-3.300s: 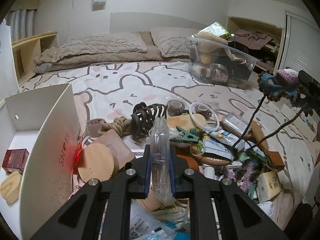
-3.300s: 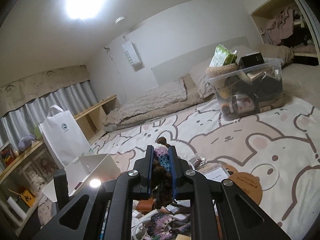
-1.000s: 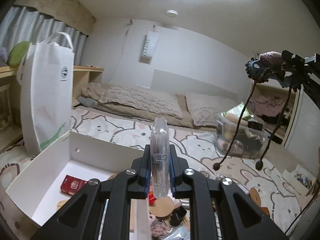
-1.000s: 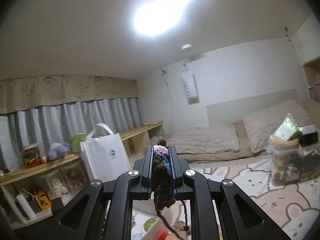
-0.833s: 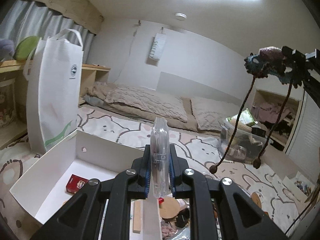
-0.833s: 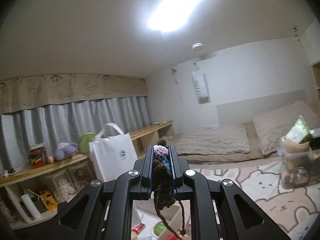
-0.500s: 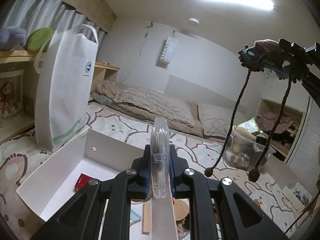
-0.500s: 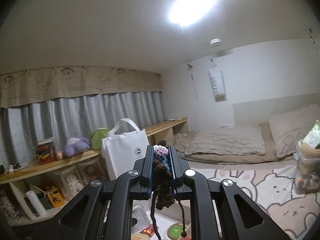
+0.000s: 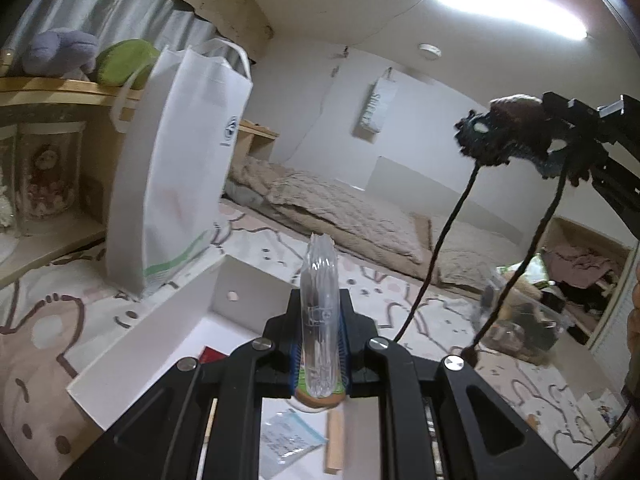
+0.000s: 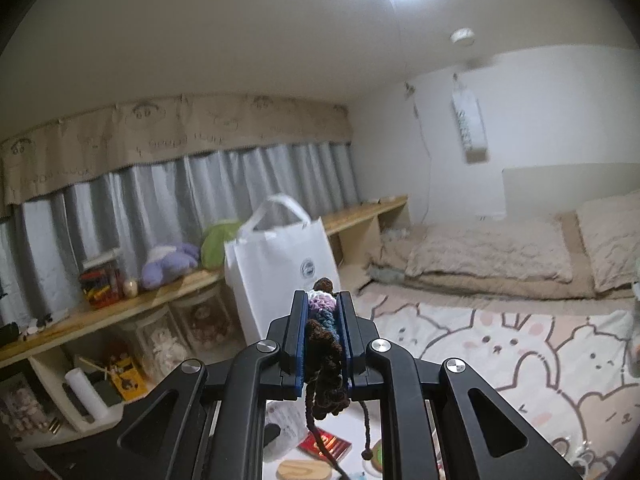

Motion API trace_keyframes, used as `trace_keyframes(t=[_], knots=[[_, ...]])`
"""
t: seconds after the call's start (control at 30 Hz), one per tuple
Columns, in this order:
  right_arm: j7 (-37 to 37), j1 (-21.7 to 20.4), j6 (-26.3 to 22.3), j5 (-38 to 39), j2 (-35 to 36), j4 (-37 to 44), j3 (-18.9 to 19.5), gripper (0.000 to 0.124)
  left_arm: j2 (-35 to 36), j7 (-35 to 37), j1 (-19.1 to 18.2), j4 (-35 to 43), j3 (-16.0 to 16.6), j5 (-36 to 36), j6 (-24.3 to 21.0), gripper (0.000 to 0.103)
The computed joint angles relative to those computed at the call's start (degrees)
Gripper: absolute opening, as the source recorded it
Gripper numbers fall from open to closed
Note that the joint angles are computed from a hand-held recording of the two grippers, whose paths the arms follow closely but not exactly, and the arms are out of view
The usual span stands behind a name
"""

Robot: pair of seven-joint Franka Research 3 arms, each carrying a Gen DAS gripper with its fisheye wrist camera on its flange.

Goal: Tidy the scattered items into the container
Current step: 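Open the right gripper over the box dropping the knitted charm while the left holds the clear case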

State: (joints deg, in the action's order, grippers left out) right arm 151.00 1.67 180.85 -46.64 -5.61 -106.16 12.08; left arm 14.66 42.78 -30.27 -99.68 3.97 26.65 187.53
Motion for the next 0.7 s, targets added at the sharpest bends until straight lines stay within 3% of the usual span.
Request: trace_keyframes(t=[0.1,0.2,0.3,0.4,0.6,0.7], knots=[[-9.5,4.3,-1.4,9.3,3.0,0.8,-2.3,0.015,0.6,0.3,1.3,0.5,-1.2,-0.4,-0.9,0.015],[-21.1,8.2,-3.7,20.6,6.7,2.4,-4.1,0.015,1.1,-2.4,-2.1,1.3,3.3,1.6,-2.2,0.015],[-31.0,9.8,-8.9,29.7,11.3,6.4,-3.9,0.015,1.6,-3.6,0.1,1.8,1.3,2.6,-3.1,0.015],[-32.1,12.9,-14.4,27.7,16.3,11.6,-6.3,0.015,2.0,-4.5,1.8,2.3,-0.1,3.8,-3.9,0.015],[-41.0,15.8,-24.6,33.6,25.3,22.8,-7.8,0.015,2.9,-4.7,5.6,2.9,-3.7,4.0,-4.7,0.015],[-42.9,17.5,-30.8,36.4,30.3,30.5,-9.2,0.015,3.0,-5.9,5.2,2.9,-2.8,4.6,-5.1,0.015]])
